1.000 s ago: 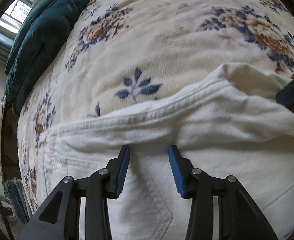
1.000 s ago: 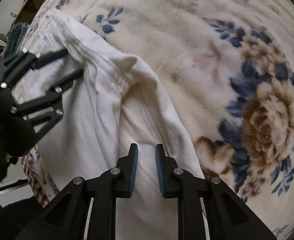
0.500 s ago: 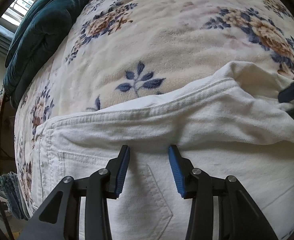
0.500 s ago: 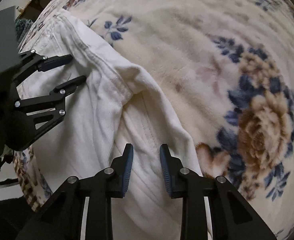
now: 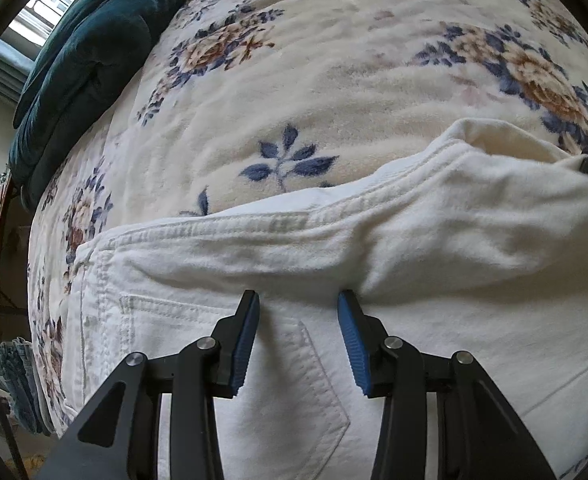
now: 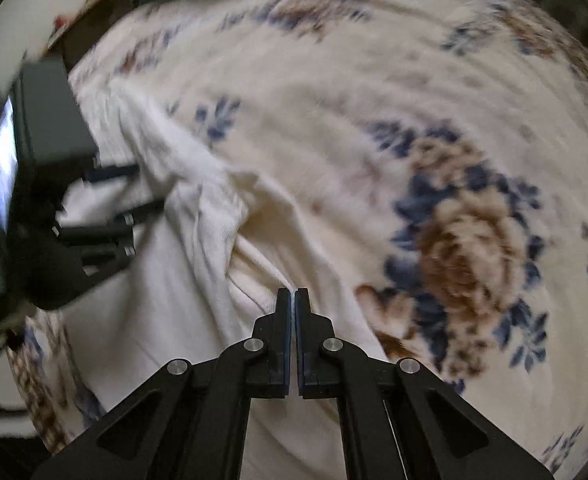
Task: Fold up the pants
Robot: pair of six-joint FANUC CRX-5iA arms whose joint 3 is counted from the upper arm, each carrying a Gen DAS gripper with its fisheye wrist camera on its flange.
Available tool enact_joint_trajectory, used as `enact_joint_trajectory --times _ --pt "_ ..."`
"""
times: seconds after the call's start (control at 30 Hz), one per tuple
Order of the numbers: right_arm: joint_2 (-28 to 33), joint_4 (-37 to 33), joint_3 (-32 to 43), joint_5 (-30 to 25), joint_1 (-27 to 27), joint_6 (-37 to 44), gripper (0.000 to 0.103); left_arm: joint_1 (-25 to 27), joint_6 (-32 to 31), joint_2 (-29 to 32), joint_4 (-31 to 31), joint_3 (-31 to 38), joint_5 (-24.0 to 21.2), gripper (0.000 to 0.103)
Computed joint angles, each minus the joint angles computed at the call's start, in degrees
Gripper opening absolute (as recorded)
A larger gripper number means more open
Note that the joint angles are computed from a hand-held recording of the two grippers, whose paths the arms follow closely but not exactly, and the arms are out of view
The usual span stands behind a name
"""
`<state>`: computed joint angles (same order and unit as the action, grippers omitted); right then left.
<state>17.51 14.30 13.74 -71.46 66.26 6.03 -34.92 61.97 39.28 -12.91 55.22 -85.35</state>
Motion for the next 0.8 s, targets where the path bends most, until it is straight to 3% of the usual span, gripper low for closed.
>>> enact_joint_trajectory --times 0.1,0.13,0.2,0.27,0.3,0.37,0.43,0.63,0.67,0.7,0.73,0.8 --pt "-0.8 -1.9 -2.2 1.8 -0.5 -2.6 0.002 0.3 0.4 0.3 0.1 0.7 -0.9 0.040" --pt "-2.4 -6.5 -5.0 6.1 -2.6 -4.9 0.002 0.3 0.5 0.6 0.1 1.1 -1.3 0.040" --pt "-7.6 -16.6 -14.1 20.9 -6.8 -10.4 0.002 0.4 0.9 1.5 -0.1 2.7 -2.7 0.039" --pt "-11.8 -16.2 -20.2 28.3 -7.8 -17.0 0.010 0.7 1.6 2.3 0.4 4.5 -4.2 0.039" --pt "-12.6 -13.5 -20.7 27.5 -7.3 -18.3 0.016 0.8 2.0 2.7 0.6 5.3 -4.7 0.039" --pt "-12.5 -8.1 -17.7 19.8 -5.6 -17.2 0.025 1.0 2.3 2.9 1.0 6.1 -5.1 0.039" --pt "-13.0 -6.8 -16.5 19.1 -4.6 -13.5 0.040 1.2 2.7 3.1 1.4 6.8 -5.3 0.039" --pt "-2.3 -15.5 -0.8 4.4 -3.9 5.1 0.041 1.0 3.8 4.3 1.9 9.5 -6.6 0.039" --pt "-1.4 -15.7 -0.1 3.8 -3.9 6.2 0.039 1.0 3.9 4.7 1.9 10.4 -7.3 0.039" --pt "-1.3 -14.8 -0.4 4.3 -3.7 6.0 0.010 1.0 4.0 5.2 2.2 11.6 -8.0 0.039" --pt "-2.3 -12.9 -1.9 5.4 -3.6 3.2 0.003 0.9 4.1 5.2 2.4 11.9 -8.1 0.039" --pt "-5.2 -9.2 -6.3 8.7 -3.7 -3.7 0.003 0.9 3.7 5.4 3.2 13.1 -8.3 0.039"
